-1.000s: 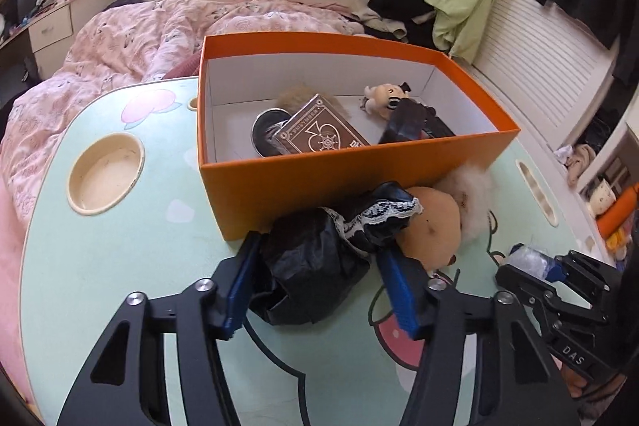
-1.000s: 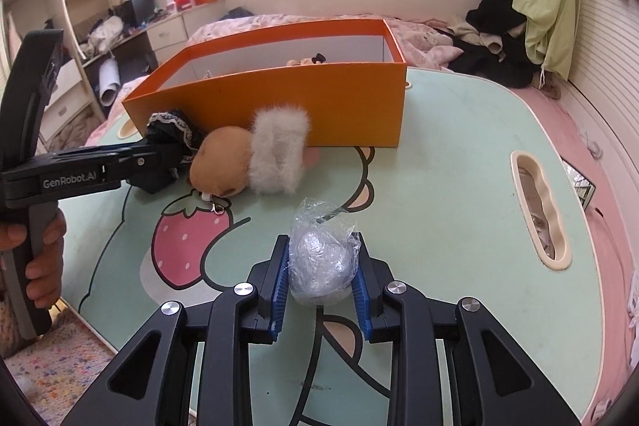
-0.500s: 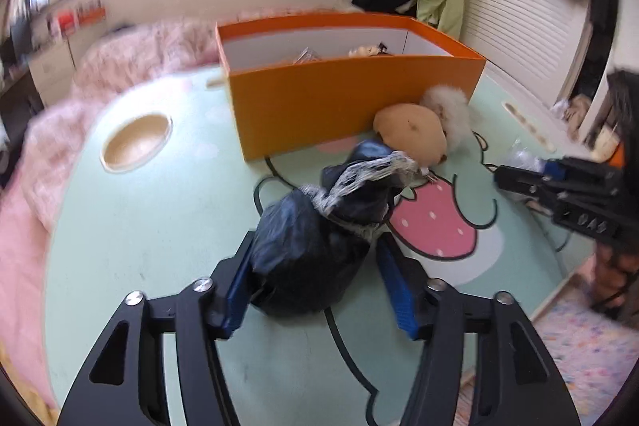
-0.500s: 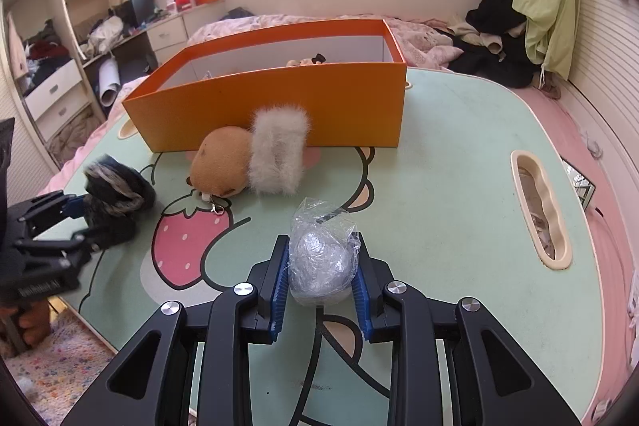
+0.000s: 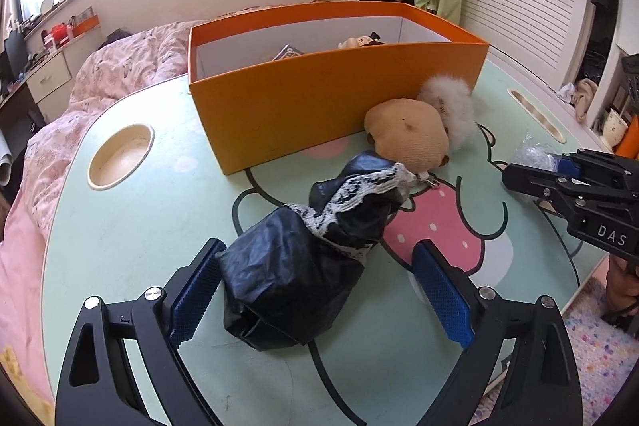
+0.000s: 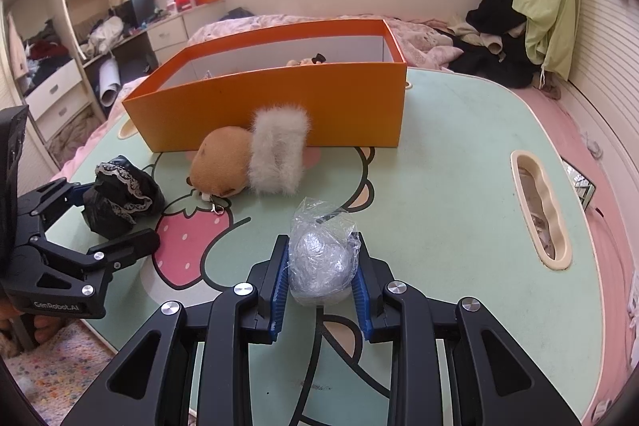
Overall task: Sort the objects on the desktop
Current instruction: 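Grasp the black lace cloth with the left gripper while right holds the plastic bag, then drop the lace cloth into the box with left gripper while right drops the bag in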
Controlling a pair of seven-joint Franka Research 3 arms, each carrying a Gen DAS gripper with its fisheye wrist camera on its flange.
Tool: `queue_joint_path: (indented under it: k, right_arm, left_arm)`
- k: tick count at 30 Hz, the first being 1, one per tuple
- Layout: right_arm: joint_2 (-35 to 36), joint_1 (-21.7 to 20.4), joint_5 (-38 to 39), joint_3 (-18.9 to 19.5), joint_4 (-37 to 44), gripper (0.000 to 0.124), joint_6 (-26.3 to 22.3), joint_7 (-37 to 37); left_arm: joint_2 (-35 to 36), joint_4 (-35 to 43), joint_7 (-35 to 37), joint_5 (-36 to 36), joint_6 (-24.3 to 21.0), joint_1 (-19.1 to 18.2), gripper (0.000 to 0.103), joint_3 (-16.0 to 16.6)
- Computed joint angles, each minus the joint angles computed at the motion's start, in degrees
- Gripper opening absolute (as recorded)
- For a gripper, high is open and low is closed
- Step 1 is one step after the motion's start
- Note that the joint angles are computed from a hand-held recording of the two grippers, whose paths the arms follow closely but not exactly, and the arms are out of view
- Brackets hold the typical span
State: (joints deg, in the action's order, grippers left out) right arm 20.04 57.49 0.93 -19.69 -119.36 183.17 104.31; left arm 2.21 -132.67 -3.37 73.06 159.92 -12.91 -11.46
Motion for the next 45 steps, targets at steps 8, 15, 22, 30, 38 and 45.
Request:
queue_joint_path:
  k: [8,15,22,30,38,45]
  right_arm:
    - [0.22,3.25,-1.63,-3.64,0.57,0.027,-1.03,1.85]
    - [0.01,-7.04,-0.55,6.47,6.82,0.026,-0.77,-1.96]
    - [9.77,-20.33,3.22,19.5,27.77,0.028,-8.59,-7.89]
    - [13.83,-18.54,2.32,16.2,32.53,0.064,-8.86,-2.16]
    - [5.79,2.68,-5.98,-7.4,14.52,0.074,-2.31,7.13]
    - [1.55,6.81,-9.79,-9.99,3.98,0.076,-4.64,11.69]
  left_arm:
    - [-2.1,-1.36,-2.7,2.92,4.63,1.33,0.048,0.41]
    - [-4.97,2.0,-2.24,3.4,7.86,4.19,0.048,0.83]
    - [2.02,13.34,7.54,-4.7,4.9,5.96,0.052,2.1]
    - [5.16,14.86,6.13,-9.94,2.34,3.12,0.075,5.94]
    - [-2.0,5.6,0.87,-6.66,4.42,4.38,0.081,3.12]
    - [-2.6,1.25,3.34,-10.52,-2.8,2.25,0.081,-0.92]
